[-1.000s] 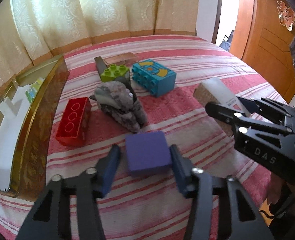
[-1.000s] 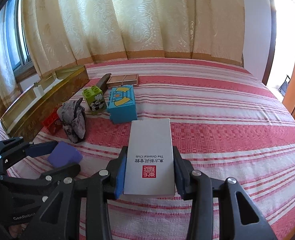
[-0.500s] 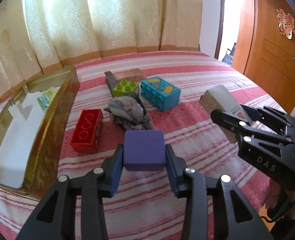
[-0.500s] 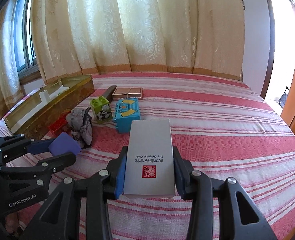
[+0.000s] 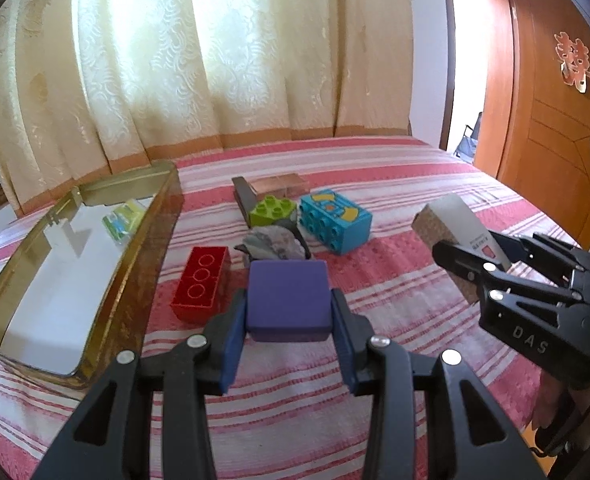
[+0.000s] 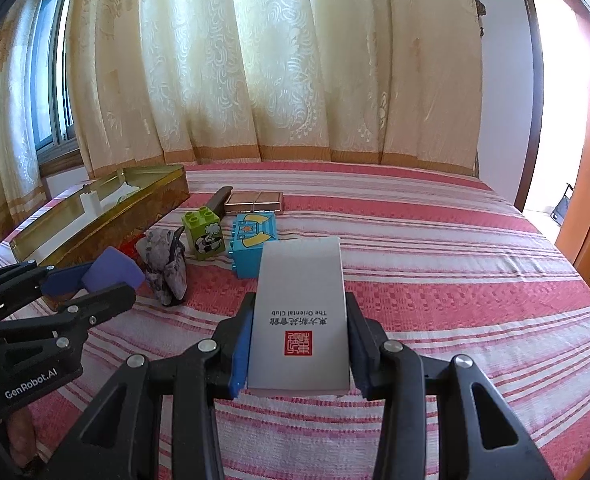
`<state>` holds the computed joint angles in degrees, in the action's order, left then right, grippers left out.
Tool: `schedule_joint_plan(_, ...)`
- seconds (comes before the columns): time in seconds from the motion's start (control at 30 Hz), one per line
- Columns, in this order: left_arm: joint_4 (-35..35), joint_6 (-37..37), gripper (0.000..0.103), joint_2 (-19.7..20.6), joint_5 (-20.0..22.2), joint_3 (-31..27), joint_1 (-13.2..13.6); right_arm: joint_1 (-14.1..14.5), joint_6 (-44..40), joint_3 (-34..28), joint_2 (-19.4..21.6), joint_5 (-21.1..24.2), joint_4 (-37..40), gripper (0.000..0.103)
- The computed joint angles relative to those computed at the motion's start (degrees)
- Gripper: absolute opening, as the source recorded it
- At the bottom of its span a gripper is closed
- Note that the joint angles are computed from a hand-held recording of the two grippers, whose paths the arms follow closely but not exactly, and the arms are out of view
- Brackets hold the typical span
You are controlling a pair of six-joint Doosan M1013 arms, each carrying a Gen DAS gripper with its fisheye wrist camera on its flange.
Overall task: Organize rigid objects
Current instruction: 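Lift the purple block with the left gripper while the right gripper holds the white box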
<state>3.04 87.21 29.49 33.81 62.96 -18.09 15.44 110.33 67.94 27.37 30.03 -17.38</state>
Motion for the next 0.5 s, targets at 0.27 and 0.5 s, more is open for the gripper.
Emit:
schedule_joint_plan(0.27,2.4,-1.9,0.039,-0.9,-2.9,1.7,-0.3,0.1,1.6,0.5,-0.3,-0.8,-1.8,0.043)
schedule_joint_plan(0.5,6.0,-3.9,0.039,-1.7,-5.6,3.3,-0.7,0.3,4.4,1.5,-0.8,-2.6,-5.0,0.043)
